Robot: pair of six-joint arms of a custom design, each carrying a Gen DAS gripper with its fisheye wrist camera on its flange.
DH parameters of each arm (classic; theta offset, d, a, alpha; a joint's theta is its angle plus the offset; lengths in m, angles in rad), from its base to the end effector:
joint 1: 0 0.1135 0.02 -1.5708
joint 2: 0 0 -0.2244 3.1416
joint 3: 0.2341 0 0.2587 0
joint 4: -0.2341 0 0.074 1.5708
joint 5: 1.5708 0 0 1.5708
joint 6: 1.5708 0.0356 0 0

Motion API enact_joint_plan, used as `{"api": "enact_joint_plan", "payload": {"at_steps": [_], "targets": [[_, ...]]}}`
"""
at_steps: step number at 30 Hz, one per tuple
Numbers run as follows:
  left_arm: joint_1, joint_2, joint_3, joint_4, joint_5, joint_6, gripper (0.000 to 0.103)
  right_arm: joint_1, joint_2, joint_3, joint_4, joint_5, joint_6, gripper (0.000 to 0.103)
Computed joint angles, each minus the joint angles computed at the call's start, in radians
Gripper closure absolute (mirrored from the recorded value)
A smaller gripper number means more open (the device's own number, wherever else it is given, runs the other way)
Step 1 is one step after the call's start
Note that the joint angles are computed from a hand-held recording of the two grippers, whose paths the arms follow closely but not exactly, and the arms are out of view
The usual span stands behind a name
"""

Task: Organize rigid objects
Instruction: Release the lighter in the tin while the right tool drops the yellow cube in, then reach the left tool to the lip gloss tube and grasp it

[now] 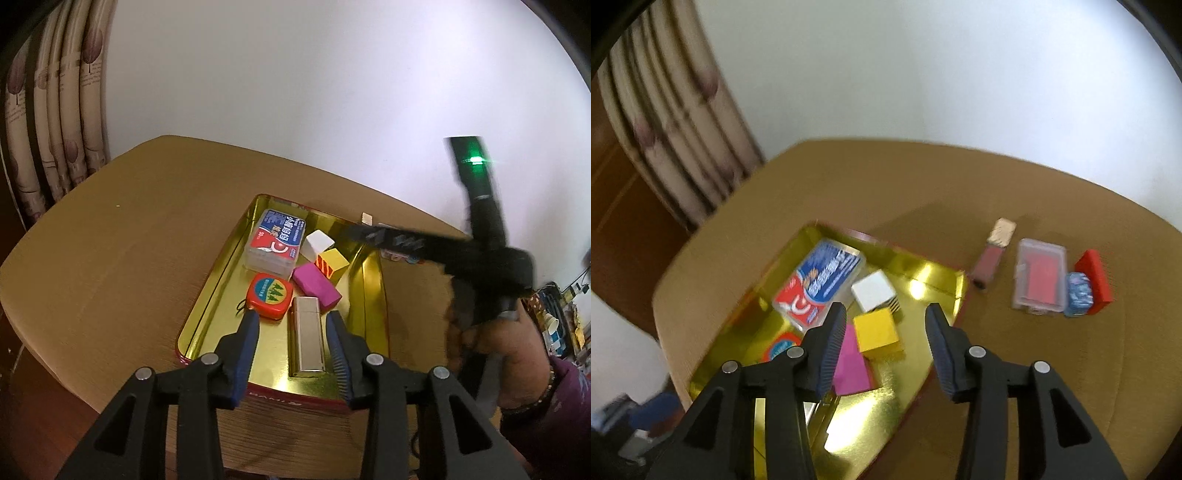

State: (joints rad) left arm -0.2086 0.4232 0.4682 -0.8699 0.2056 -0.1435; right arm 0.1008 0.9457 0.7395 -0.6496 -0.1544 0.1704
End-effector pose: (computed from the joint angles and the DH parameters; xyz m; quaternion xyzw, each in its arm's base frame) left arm 0.1335 -0.0357 0.1970 0.0675 0.9246 -0.1576 0.3401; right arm 0.2172 0.0275 0.2202 0.0055 0.9344 0.1187 0.3359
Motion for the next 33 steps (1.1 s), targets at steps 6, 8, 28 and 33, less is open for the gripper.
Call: {"api": "enact_joint_plan", "payload": {"at_steps": [6,8,28,33], "targets": [[-0.09,-0.006,-0.005,0.004,-0.065,-0.02,0.065,-0.381,-0.253,-0.124,-0.083,-0.158,-0.164,0.061],[-0.139,-0.004,-0.001,0.005,-0.097,-0.037,0.065,-0.544,-0.28,-0.159,-0.105,-0.176,-0.28,0.061],[-0.555,0.795,0.58,0.203,-0.172,-0.161,0.065,-1.301,0.164,-0.135,0.061,-0.396,-0.819,0.059],[-0.509,1.226,0.974,0.165,-0.202,-0.053,0.065,-1.335,0.207,-0.11,0.025,-0.47,-0.827,0.059]]}}
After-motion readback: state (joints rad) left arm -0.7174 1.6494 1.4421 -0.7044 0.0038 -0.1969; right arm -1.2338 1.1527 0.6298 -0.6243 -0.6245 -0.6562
